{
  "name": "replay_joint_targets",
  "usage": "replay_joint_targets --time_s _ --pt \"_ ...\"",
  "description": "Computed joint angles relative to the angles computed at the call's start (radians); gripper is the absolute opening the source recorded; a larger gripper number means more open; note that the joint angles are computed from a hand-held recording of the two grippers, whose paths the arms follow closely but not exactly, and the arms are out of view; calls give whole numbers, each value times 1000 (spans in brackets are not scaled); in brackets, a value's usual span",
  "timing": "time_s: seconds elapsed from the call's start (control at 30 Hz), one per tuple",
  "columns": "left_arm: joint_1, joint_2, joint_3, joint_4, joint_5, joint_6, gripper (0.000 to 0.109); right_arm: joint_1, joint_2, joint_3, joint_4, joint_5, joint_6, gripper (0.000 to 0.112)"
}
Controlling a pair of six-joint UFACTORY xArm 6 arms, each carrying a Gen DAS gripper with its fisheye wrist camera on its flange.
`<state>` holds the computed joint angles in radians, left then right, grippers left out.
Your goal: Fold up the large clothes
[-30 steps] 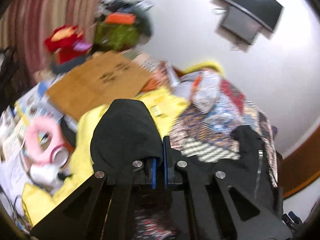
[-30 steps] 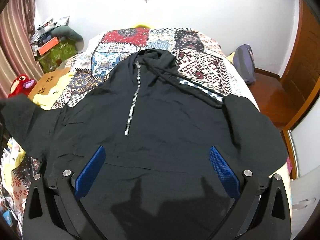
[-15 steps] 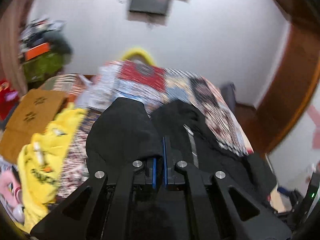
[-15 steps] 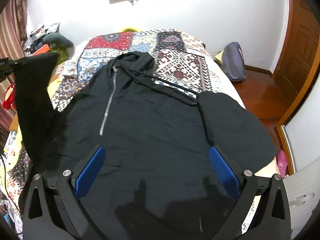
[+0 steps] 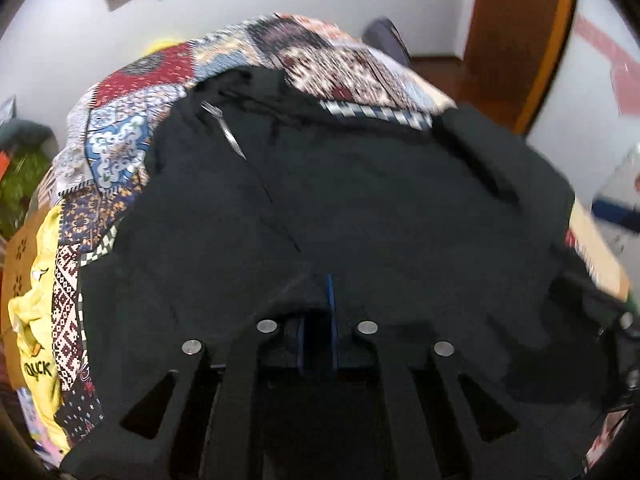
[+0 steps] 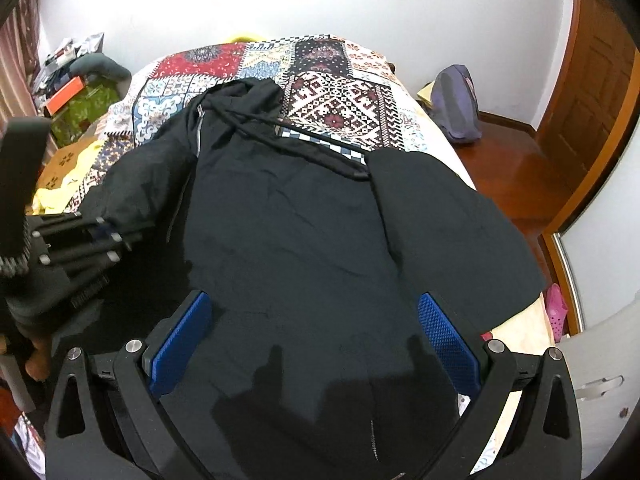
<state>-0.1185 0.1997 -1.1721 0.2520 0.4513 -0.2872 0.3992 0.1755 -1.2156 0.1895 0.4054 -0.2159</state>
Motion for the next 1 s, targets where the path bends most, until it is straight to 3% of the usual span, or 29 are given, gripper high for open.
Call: replay_joint_targets --time_s 0.1,0.17,0.23,0.33,0.47,0.6,0.77,1.0 --pt "-7 -23 25 -86 29 79 20 3 -18 20 -27 -9 6 103" --pt "-3 -57 58 -222 33 187 33 5 -26 25 -38 -11 9 103" --pt "-2 -87 77 -319 54 265 54 10 -39 32 -50 -9 17 103" --pt "5 -180 151 -363 46 308 55 19 -57 37 -57 -11 19 103" --pt "52 -301 227 -340 30 274 58 49 -73 29 -49 -22 6 103" --pt "147 -415 293 -203 4 143 63 93 -65 2 -72 -45 6 103" --pt "281 -482 332 -98 6 64 65 158 -11 -69 -53 -29 -38 103" --pt "417 -503 414 -147 -1 112 65 267 147 -229 -127 44 -88 103"
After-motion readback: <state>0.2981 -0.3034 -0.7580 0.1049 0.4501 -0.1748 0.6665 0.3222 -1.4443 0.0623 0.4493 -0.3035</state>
